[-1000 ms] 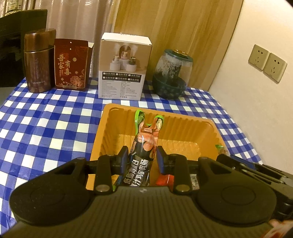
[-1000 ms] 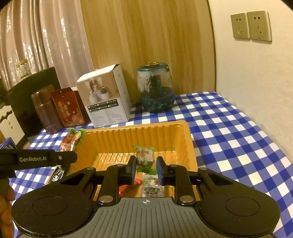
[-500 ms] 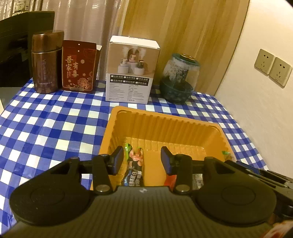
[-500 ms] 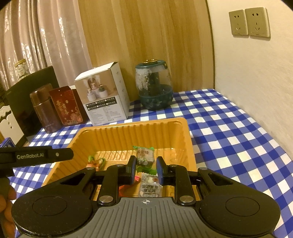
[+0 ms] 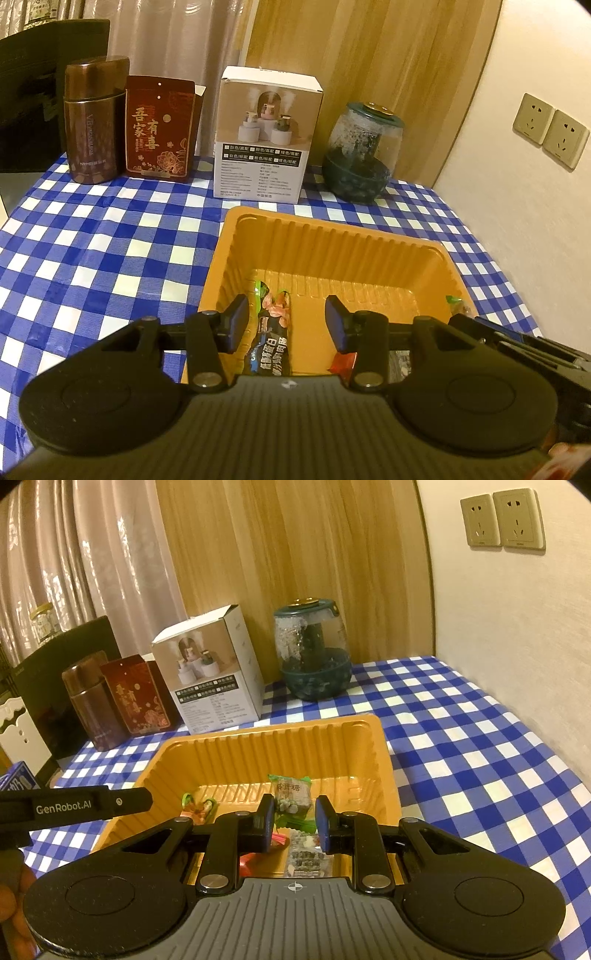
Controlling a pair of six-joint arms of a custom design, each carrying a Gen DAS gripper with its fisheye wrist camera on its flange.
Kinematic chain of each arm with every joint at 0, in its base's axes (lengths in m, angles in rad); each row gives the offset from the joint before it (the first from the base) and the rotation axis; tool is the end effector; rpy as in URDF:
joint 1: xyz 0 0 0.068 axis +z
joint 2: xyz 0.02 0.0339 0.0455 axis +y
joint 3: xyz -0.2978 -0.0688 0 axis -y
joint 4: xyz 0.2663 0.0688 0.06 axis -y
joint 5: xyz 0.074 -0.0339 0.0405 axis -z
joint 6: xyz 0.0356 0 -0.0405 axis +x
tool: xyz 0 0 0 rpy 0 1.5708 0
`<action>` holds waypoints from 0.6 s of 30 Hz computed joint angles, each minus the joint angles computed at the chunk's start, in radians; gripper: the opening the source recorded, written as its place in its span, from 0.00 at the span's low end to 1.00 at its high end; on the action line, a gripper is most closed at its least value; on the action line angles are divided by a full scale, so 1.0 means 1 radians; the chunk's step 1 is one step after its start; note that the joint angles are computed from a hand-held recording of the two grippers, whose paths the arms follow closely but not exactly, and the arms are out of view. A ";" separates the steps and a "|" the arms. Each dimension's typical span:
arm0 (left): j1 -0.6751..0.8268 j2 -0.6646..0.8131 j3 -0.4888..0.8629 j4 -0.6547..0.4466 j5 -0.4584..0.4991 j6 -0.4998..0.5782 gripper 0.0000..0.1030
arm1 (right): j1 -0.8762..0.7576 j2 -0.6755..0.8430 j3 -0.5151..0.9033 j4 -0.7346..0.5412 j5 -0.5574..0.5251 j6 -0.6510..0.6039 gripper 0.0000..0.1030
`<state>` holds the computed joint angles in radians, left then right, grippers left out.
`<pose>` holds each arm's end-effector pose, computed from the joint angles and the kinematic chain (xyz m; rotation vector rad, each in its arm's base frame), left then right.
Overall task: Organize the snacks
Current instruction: 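Open both tools to release the snacks inside the tray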
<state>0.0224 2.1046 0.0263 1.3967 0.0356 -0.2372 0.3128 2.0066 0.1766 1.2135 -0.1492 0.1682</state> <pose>0.1796 0.0028 0.0389 -0.2731 2.2399 -0.1552 0.2120 0.0741 0.0475 -0.2449 2.1993 0.4328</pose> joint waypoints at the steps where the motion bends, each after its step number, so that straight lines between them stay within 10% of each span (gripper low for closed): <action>1: -0.002 0.000 0.000 0.000 -0.002 -0.002 0.40 | -0.001 0.002 -0.002 0.008 -0.004 0.001 0.23; 7: -0.003 0.007 -0.003 0.012 -0.002 -0.005 0.41 | 0.004 0.017 -0.005 0.054 -0.011 -0.017 0.28; 10: -0.002 0.007 -0.003 0.012 0.000 0.000 0.41 | 0.014 0.034 -0.017 0.099 0.004 -0.014 0.65; 18: -0.006 0.016 -0.005 0.021 -0.005 -0.003 0.41 | -0.024 0.028 -0.020 0.103 -0.030 0.013 0.65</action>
